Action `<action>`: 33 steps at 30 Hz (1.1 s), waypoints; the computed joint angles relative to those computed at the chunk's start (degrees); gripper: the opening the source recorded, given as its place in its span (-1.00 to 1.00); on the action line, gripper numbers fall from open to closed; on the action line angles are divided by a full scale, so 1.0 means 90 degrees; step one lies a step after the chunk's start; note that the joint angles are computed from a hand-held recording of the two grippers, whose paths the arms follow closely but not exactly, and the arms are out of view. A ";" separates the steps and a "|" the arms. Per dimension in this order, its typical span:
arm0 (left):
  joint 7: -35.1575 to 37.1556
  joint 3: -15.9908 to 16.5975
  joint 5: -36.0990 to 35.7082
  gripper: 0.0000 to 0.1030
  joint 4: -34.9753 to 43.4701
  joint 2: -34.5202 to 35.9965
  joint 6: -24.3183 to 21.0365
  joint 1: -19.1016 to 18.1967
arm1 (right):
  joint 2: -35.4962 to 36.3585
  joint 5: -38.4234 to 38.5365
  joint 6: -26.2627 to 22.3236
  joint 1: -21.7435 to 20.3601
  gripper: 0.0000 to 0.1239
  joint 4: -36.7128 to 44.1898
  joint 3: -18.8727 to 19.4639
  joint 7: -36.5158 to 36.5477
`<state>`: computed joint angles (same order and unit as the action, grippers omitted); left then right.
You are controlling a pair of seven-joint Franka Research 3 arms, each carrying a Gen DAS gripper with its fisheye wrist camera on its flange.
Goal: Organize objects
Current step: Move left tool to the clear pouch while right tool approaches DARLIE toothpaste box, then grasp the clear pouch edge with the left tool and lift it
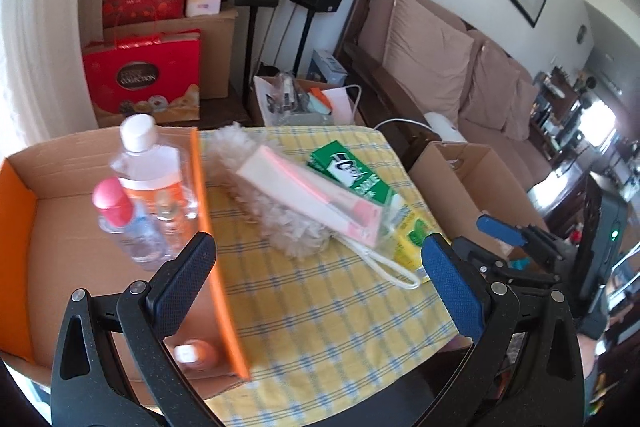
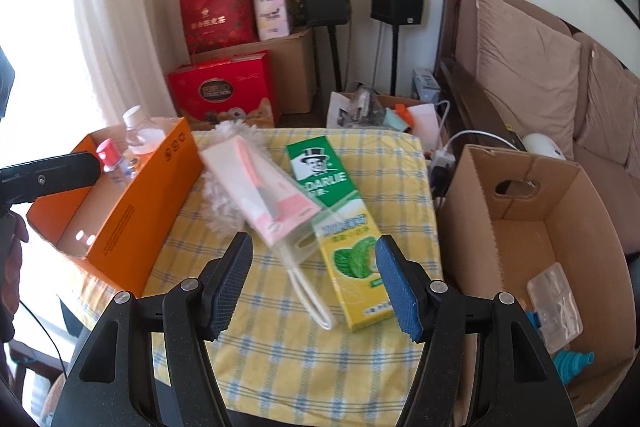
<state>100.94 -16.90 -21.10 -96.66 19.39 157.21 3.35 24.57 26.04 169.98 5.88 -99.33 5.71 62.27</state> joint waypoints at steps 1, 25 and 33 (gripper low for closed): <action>-0.0032 -0.0018 -0.0012 0.99 0.0093 0.0070 -0.0041 -0.0019 | -0.0008 0.0042 0.0010 -0.0042 0.06 -0.0012 0.0022 -0.0025; -0.1826 -0.0258 0.0417 0.39 0.2019 0.2029 -0.1055 -0.0398 | 0.0259 0.0471 -0.0121 -0.0427 0.06 0.0130 0.0167 -0.0332; -0.1945 -0.0689 -0.0150 0.01 0.2184 0.2437 -0.0480 -0.0137 | 0.0352 0.0666 -0.0187 -0.0491 0.06 0.0193 0.0236 -0.0490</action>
